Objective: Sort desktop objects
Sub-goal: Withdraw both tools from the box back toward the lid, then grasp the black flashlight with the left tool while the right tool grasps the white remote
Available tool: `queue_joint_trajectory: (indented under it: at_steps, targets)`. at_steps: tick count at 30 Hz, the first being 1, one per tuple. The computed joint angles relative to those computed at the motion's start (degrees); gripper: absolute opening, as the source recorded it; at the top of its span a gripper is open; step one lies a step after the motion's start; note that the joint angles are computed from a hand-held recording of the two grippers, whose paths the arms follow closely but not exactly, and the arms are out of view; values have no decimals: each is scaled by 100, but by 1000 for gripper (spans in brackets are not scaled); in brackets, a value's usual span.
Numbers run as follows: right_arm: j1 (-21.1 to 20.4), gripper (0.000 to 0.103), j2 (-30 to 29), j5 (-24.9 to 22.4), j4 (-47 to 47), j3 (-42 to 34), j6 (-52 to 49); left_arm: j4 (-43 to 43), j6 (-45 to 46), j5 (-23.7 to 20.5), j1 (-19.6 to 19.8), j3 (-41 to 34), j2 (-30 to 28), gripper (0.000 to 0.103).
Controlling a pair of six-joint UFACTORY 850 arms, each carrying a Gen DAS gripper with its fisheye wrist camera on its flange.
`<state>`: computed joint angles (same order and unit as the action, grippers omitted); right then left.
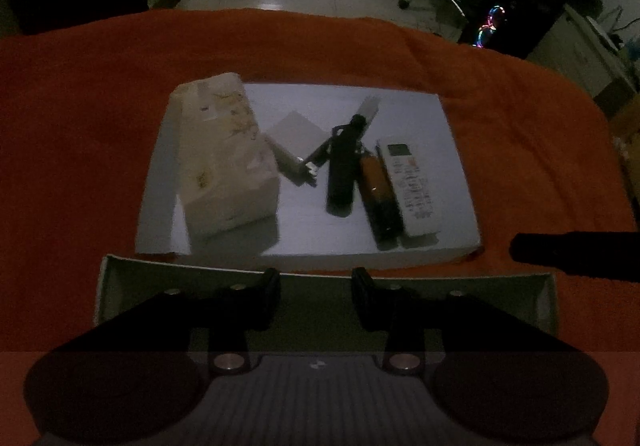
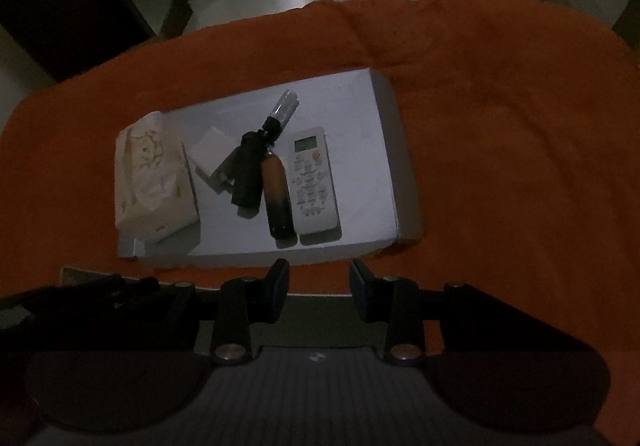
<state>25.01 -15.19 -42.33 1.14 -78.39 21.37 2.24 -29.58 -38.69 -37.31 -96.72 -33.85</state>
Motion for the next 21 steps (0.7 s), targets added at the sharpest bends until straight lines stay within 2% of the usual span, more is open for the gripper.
queue_joint_trajectory:
  at_steps: [2,7,16,21]
  targets:
    - [-37,37,-122,5,100,-113,-137,-203,149,19,35,-104,-22,40]
    - [-118,38,-459,-3,304,-486,-439,-222,219,-107,68,-616,-297,40]
    - [-265,41,-1305,-190,616,-1222,-969,-162,190,-536,169,-1768,-1325,40]
    - [-363,47,-1764,-356,821,-1555,-1354,-300,333,-919,225,-2499,-1976,40]
